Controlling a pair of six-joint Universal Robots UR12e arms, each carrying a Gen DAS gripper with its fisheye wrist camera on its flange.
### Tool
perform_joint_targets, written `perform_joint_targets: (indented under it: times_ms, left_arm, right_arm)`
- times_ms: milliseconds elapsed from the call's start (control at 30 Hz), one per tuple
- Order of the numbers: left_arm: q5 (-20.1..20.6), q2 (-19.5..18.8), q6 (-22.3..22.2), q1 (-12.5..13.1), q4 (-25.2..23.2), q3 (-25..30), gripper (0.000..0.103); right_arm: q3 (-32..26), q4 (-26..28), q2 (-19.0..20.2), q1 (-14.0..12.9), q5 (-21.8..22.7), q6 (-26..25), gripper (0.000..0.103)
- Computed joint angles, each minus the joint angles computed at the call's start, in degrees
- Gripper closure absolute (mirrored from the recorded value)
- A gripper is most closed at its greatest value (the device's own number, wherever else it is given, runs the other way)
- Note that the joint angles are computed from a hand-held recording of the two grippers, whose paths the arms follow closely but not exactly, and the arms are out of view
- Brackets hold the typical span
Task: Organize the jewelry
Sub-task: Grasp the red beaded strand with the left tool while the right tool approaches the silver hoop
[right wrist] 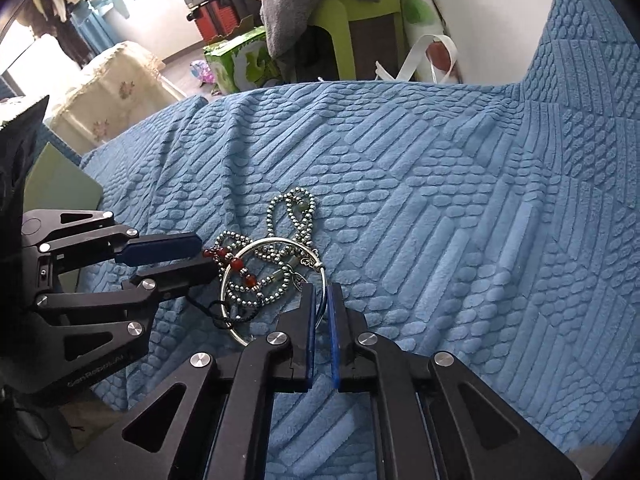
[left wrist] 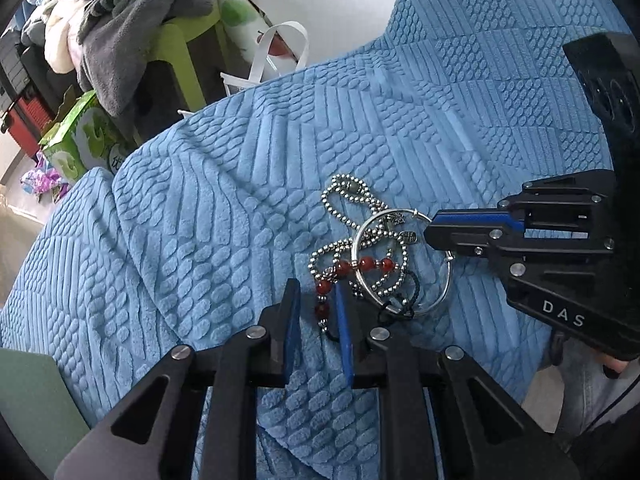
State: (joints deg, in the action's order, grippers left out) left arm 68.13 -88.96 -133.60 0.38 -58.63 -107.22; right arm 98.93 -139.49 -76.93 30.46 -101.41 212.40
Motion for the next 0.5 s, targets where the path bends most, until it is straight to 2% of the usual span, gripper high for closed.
perform_joint_targets:
  times_ms: [67, 233, 400, 500]
  left_arm:
    - [0.6, 0.0, -0.3, -0.5, 1.8, -0.5, 0.096]
    - [0.9, 0.3, -2.9, -0.4, 3.0, -0.8, 0.096]
    - [-4.6, 1.6, -5.7, 2.7, -1.5, -0.1, 0.096]
    - [-6.4, 2.5, -7.7, 4.1, -2.6, -0.3, 0.096]
  right_arm:
    - [0.1, -0.3, 0.0, 0.2, -0.2, -0.1, 0.099]
    - [0.7, -1.6, -0.4, 0.1, 0.0, 0.4, 0.099]
    - [1.6, -2.9, -1.0, -0.3, 0.1, 1.5, 0.099]
    - [1.5, -2.9, -1.0, -0.3, 0.3, 1.6, 0.099]
